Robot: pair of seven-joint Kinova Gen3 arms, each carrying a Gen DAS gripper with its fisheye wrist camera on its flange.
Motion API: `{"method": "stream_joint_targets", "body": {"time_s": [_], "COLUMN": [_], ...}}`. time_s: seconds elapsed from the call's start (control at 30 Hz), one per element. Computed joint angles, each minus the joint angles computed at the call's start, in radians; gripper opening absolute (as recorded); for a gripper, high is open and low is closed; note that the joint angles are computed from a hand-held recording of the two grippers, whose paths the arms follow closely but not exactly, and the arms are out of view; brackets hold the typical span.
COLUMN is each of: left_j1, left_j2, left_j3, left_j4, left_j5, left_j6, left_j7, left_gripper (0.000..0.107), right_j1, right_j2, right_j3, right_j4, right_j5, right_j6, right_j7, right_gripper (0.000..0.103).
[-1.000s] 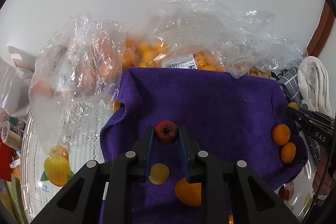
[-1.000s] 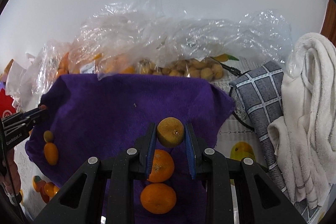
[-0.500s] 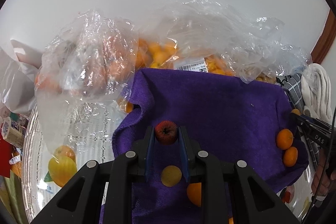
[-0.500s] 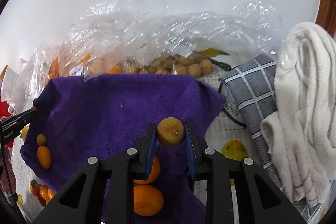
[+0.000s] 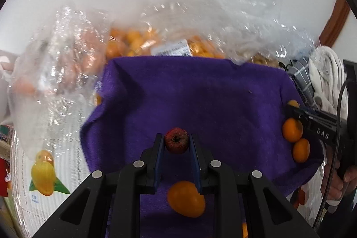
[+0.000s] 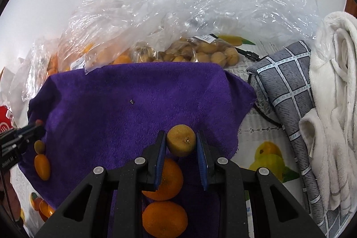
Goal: Organize fruits
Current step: 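Carry the yellow fruit with the right tool while the left tool carries the red fruit over the towel, then open the right tool beside the mandarins while the left tool releases the red fruit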
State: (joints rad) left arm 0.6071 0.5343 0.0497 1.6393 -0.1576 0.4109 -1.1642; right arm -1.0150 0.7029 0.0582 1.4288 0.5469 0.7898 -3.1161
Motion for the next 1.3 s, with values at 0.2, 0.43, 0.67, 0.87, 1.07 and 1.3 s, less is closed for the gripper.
{"method": "stream_joint_targets", "body": {"time_s": [0.2,0.43,0.67,0.87,1.07,1.3], "left_j1": [0.007,0.042,0.067,0.077,0.071,0.048], "left_j2": [0.031,0.058,0.070,0.090,0.087,0.051], "left_j3": [0.021,0.001,-0.016,-0.014,-0.006,0.006], "left_j4": [-0.034,-0.071,-0.091,-0.122,-0.123,-0.071], "left_j5": [0.004,-0.015,-0.044,-0.057,-0.058,-0.043], "left_j6": [0.039,0.079,0.100,0.124,0.132,0.067], "left_j7": [-0.016,0.009,0.033,0.047,0.039,0.026], "left_gripper": [0.022,0.022,0.022,0.024,0.044,0.054], "right_j1": [0.000,0.001,-0.044,-0.063,-0.082,-0.095], "right_j2": [0.002,-0.013,-0.021,-0.010,-0.027,-0.050], "right_j3": [-0.001,-0.011,0.000,-0.002,0.010,0.015], "right_j4": [-0.004,-0.007,-0.025,-0.051,-0.017,0.028], "right_j5": [0.006,0.002,0.062,0.096,0.144,0.204], "right_j6": [0.005,0.018,0.067,0.115,0.100,0.097], "right_j7": [0.013,0.037,0.023,0.017,-0.073,-0.186], "right_gripper": [0.030,0.046,0.056,0.056,0.056,0.056]}}
